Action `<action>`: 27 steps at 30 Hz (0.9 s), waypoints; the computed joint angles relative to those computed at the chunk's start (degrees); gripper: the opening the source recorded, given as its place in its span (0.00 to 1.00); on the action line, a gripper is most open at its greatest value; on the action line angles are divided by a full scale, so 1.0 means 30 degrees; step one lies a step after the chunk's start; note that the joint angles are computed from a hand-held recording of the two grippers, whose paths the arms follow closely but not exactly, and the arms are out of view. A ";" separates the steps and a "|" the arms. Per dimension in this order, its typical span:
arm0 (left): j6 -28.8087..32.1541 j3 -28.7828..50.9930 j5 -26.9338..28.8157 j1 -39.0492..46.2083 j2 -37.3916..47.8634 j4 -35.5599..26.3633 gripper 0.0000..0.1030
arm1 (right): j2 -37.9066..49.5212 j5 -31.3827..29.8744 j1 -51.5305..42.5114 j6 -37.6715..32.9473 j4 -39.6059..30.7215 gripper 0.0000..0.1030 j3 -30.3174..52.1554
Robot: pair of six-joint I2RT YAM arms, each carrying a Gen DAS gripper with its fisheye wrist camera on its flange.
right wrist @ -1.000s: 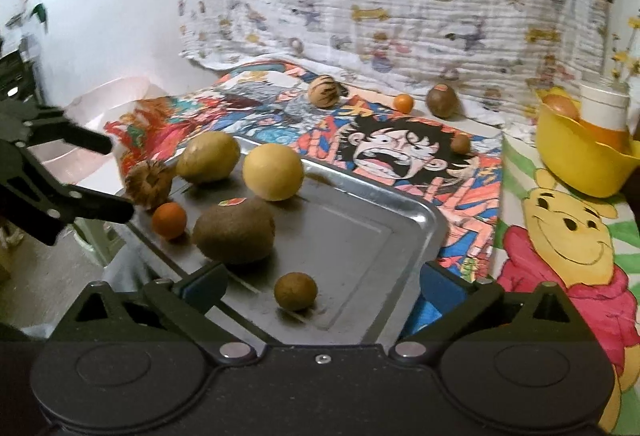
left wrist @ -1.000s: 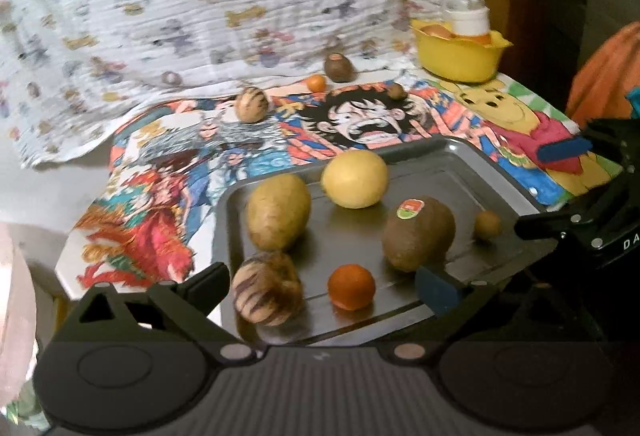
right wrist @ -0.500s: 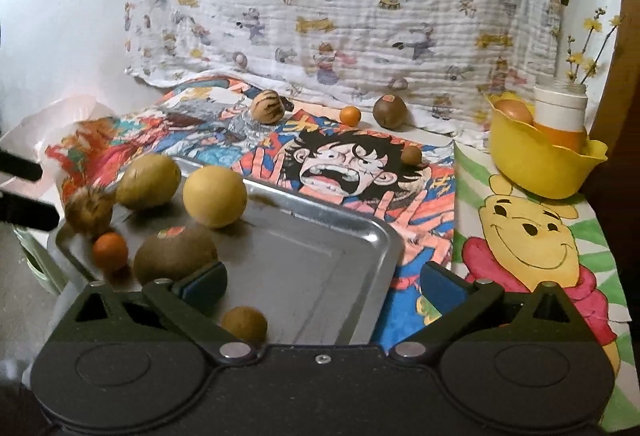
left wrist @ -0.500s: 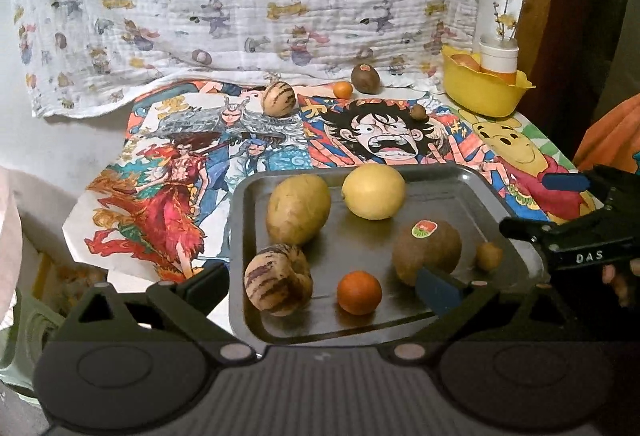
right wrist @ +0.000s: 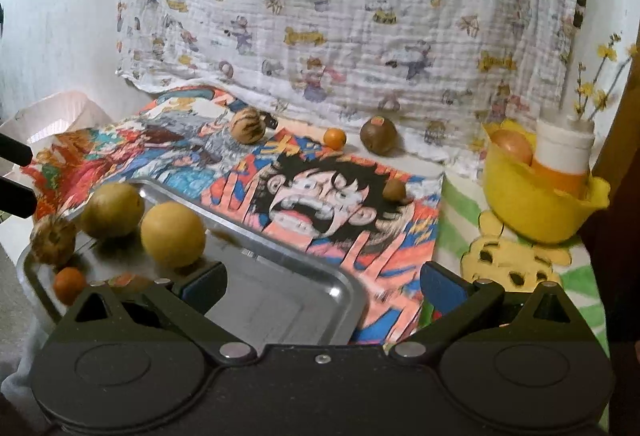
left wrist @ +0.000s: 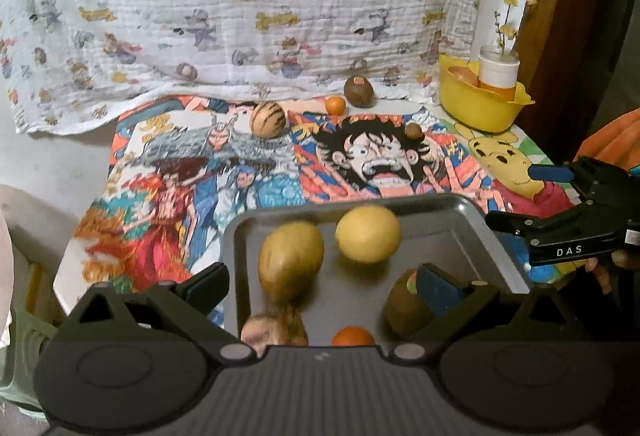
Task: Organize fruits
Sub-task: 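Withdraw both grippers from the tray toward the remaining fruits, then grasp another small brown fruit with the right gripper while the left grasps a tangerine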
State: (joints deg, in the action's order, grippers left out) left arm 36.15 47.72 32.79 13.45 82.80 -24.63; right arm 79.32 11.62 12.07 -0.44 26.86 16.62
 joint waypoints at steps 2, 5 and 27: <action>-0.0413 0.0418 -0.0234 -0.0598 0.0320 0.0186 0.99 | 0.0122 -0.0466 -0.0522 -0.0531 -0.0087 0.99 0.0501; -0.0982 0.1006 -0.0706 -0.1541 0.0857 0.0538 0.99 | 0.0380 -0.1132 -0.1227 -0.1342 -0.0307 0.99 0.1380; -0.2552 0.5791 -0.2345 -0.5708 0.5045 0.2117 0.99 | 0.3741 -0.3250 -0.3513 -0.2960 0.0100 0.99 0.5099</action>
State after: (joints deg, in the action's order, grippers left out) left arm 28.49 65.10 25.76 -3.67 97.93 -18.27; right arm 90.55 1.87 1.53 -9.32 27.15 31.92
